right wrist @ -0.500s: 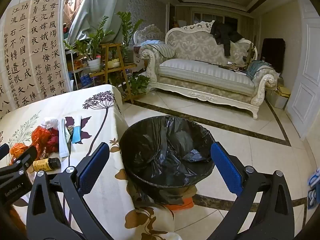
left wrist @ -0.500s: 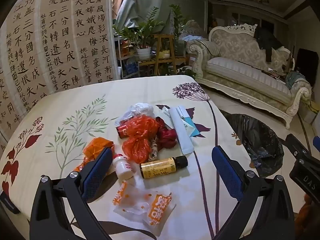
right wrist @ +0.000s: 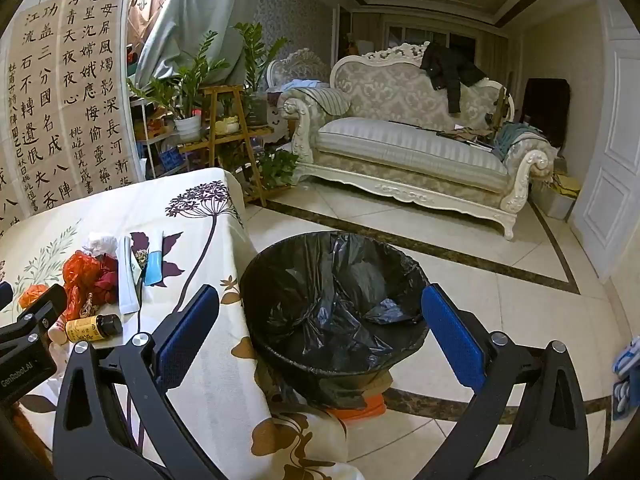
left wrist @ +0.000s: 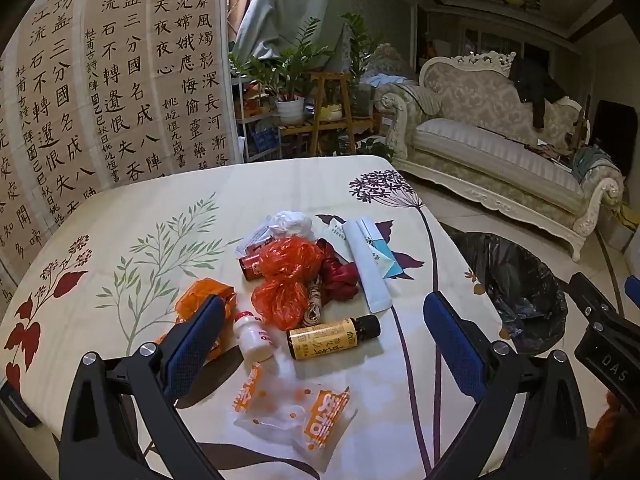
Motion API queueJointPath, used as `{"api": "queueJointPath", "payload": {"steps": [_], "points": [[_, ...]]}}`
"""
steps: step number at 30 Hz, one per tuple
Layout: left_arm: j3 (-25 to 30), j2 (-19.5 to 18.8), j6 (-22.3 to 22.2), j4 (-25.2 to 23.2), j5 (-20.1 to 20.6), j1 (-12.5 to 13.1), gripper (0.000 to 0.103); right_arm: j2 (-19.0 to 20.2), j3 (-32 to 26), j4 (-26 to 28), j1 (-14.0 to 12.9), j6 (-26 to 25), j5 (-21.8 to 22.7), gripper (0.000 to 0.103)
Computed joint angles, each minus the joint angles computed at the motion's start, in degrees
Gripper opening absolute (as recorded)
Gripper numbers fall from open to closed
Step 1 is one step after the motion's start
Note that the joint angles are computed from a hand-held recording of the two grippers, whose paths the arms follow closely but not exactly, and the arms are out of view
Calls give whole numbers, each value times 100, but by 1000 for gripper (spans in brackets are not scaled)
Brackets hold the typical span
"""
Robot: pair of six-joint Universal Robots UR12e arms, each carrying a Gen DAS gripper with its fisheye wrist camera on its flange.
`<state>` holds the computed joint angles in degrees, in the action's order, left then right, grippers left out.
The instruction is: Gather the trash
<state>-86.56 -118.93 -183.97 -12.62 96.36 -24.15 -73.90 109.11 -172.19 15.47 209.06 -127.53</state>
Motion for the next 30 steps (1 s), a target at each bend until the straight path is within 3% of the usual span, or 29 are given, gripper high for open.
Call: {"api": "queueJointPath", "payload": {"steps": [30], "points": [[128, -30, 19, -196, -33, -15, 97, 19, 17, 35, -12, 42, -19, 99]]}}
